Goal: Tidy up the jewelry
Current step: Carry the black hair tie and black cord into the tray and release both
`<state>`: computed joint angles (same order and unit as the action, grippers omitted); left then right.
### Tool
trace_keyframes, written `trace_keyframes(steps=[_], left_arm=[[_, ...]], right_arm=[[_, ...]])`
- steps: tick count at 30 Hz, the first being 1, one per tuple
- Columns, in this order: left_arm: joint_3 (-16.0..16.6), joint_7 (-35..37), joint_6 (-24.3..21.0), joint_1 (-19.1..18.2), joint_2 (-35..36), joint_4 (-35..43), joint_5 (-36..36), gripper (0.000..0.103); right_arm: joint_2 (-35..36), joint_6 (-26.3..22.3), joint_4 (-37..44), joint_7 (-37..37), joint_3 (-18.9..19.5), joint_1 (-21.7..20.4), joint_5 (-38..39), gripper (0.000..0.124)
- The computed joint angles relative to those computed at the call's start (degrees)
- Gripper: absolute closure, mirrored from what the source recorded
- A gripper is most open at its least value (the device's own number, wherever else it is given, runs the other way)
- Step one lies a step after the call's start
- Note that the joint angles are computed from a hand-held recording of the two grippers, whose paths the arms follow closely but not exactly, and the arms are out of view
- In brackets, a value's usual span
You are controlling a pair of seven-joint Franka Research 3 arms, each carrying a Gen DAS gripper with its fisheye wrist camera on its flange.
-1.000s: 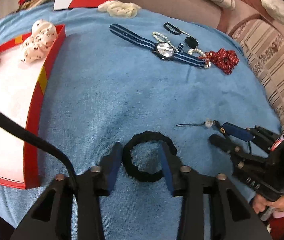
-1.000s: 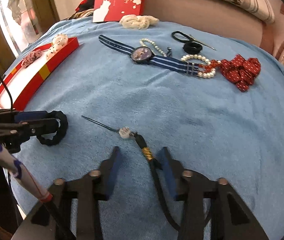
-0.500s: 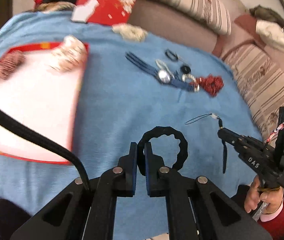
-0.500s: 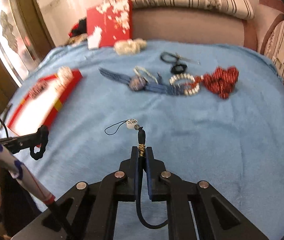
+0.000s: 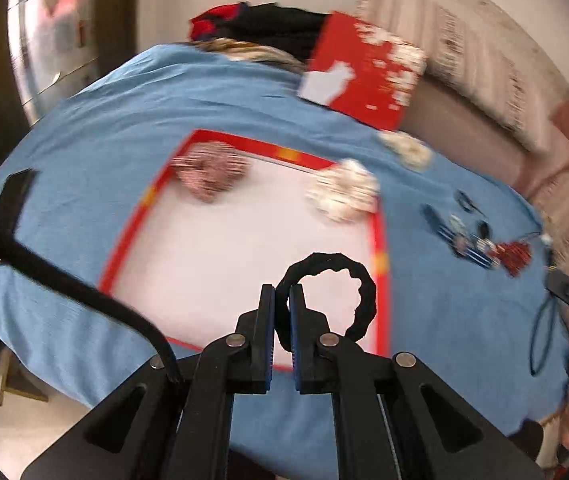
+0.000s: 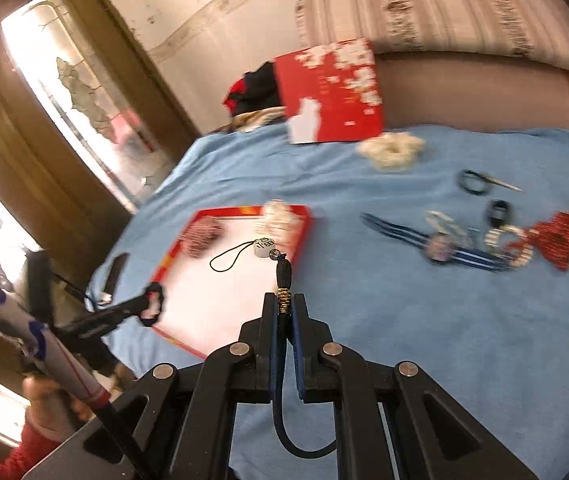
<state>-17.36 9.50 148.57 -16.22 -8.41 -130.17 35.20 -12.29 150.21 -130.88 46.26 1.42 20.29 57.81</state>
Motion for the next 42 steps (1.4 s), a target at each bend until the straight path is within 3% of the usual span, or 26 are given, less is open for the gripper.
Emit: trace_keyframes(steps=[7,11,14,19,25,28,30,32,38,42], left_arm=[[3.9,3.5,2.7,4.2,1.5,-2.1,-3.4,0.097],[4.9,4.7,3.7,5.7,3.8,-1.7,-4.3,0.097],[5.5,6.2,5.4,6.3,4.7,-2.3,-5.9,0.097],[6.2,7.8,7.1,7.1,5.9,-3.1,-7.7,0.096],[6.8,9.1,9.9,8.0,6.0,-4.5,-9.5,0.096],[6.6,8.2,9.9,8.2,5.5,-4.7,-8.6,0.096],[6.2,6.9,9.8,8.3,4.8,-4.9,-7.3,0.092],[5.8,5.6,9.0,8.2,3.6,-5.1,-6.0,0.085],[2.8,-1.5,4.6,7.6,-1.6,-5.2,0.0,0.066],[1.2,-2.5,3.7,5.6,-3.3,-4.6,-0.8,0.058]], right_arm=[[12.4,-1.5,12.4,8.0,4.5,2.4,-3.8,0.116],[21.8,-2.0,21.1,16.1,6.9,3.6,-10.3,0.116],[28.2,-1.7,26.9,22.6,7.6,4.7,-17.0,0.116],[38.2,-4.3,36.9,31.3,8.7,4.9,-21.9,0.116],[43.8,-4.7,42.2,35.5,9.6,5.0,-25.9,0.116],[44.3,-4.8,42.5,35.2,10.6,4.2,-25.5,0.114],[43.9,-5.0,42.1,34.6,11.0,3.7,-25.4,0.092],[42.6,-3.7,40.5,33.7,11.0,3.9,-25.8,0.086],[33.7,0.0,30.5,26.0,11.8,2.0,-23.4,0.081],[25.6,2.4,20.5,19.1,11.2,0.2,-19.4,0.080]])
